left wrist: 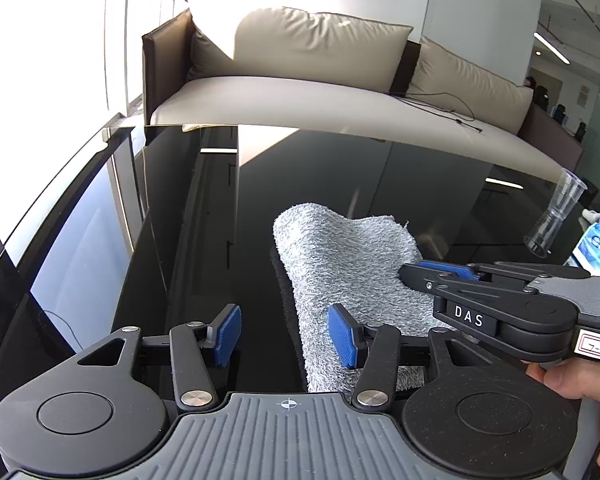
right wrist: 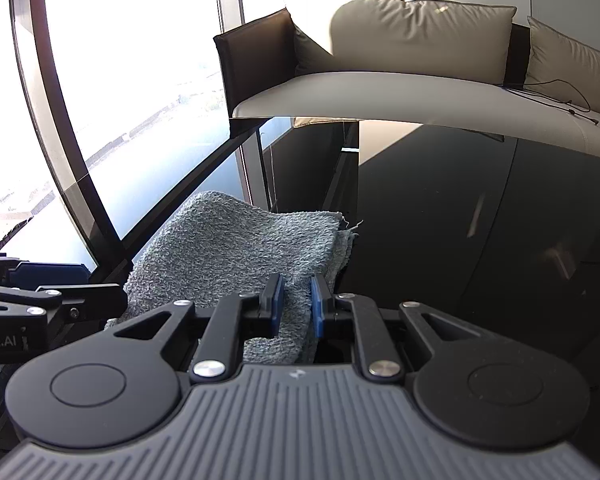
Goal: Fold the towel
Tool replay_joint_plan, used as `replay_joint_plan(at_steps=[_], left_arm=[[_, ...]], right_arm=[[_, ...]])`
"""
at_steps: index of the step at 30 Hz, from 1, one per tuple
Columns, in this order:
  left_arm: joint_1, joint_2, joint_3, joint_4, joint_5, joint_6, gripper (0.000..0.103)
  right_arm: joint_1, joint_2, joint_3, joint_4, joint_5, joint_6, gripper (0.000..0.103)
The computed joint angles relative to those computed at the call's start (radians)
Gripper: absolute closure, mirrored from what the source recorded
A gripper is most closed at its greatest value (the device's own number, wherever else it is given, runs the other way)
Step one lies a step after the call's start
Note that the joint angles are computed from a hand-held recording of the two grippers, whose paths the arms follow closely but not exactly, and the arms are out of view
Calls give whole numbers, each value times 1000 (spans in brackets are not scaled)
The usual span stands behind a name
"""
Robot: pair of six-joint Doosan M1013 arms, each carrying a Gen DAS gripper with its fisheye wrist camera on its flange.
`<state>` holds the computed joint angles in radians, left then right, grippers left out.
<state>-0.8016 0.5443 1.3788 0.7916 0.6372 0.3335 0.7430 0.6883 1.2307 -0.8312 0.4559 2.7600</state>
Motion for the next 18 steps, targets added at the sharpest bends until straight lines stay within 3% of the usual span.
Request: replay_joint_plan(at_steps=[1, 5, 9, 15, 18], left_arm=[[0, 0, 1, 2, 3, -3, 51], [-3, 0, 4, 39, 24, -39, 37], [-7, 2, 5, 72, 50, -72, 23], [-12, 1, 5, 114, 85, -111, 1], [-12, 1, 4, 118, 96, -122, 1]], right_arm=[[-1, -1, 2, -4, -2, 13, 86], [0, -8, 13, -77, 18, 105, 51], [2, -17, 29, -144, 21, 189, 42], [7, -20, 35, -172, 42, 217, 20], [7, -23, 39, -174, 39, 230, 12]])
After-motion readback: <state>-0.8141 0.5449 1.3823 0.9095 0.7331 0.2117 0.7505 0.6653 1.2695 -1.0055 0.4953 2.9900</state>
